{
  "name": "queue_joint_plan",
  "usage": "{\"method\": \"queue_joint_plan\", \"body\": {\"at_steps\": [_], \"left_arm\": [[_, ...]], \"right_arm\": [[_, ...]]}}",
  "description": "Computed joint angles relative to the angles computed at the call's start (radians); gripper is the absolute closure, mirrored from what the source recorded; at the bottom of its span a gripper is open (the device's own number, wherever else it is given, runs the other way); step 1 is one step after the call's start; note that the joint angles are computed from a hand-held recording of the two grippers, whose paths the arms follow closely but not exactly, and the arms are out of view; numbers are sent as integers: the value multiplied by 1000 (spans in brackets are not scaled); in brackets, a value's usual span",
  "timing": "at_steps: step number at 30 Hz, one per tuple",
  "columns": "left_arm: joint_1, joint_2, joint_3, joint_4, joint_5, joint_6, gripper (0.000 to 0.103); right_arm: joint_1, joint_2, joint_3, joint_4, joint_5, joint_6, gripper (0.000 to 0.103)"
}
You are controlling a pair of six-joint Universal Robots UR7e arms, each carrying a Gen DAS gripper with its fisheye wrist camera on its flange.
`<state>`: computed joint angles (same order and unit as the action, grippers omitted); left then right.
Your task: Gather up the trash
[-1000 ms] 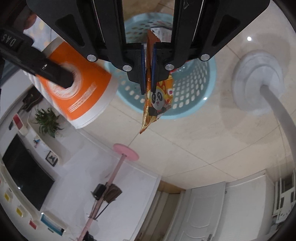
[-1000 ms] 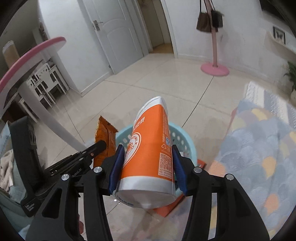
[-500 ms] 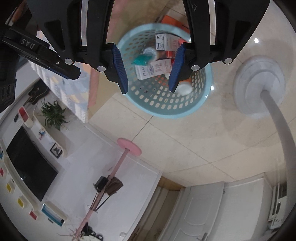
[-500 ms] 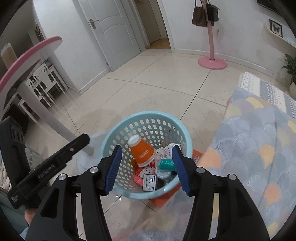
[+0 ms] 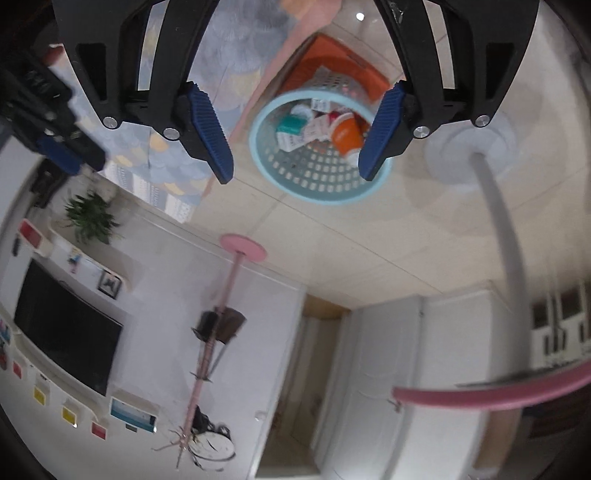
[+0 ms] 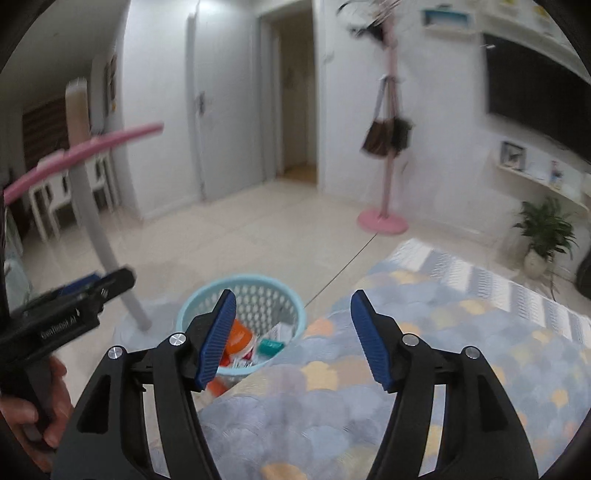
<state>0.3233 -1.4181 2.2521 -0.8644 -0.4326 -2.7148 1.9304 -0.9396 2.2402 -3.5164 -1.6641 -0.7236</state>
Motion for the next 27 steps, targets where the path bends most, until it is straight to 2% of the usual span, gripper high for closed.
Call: {"method": "queue_joint_plan", "body": {"at_steps": [2,4,6,8,10,16,20,27], "left_arm": [[-19,97,-53,76,-58,-81,33],[-31,172,-93,120,-89,-133,26],[-53,224,-109,156,-102,-203,21],[-58,277,-127,181,-111,-256,21],[-47,298,-143,169,-107,-252,21],[-37,360,-182,224,-132,-294,20],[-32,374,-196,259,-169,-329,18],[-18,374,-204,241,-191,-291,17]], "right_arm": [[-38,-55,36,19,28,17,36],[-58,-87,56,26,26,11,34],[-71,-111,80,0,26,-14,34],[-91,-136,103,-18,55,-8,34],[-100,-153,116,-10,76,11,34],[-86,-126,138,-87,31,-76,34],[-106,-117,139,-75,51,-64,34],[-114,-114,142,-67,64,-61,34]]}}
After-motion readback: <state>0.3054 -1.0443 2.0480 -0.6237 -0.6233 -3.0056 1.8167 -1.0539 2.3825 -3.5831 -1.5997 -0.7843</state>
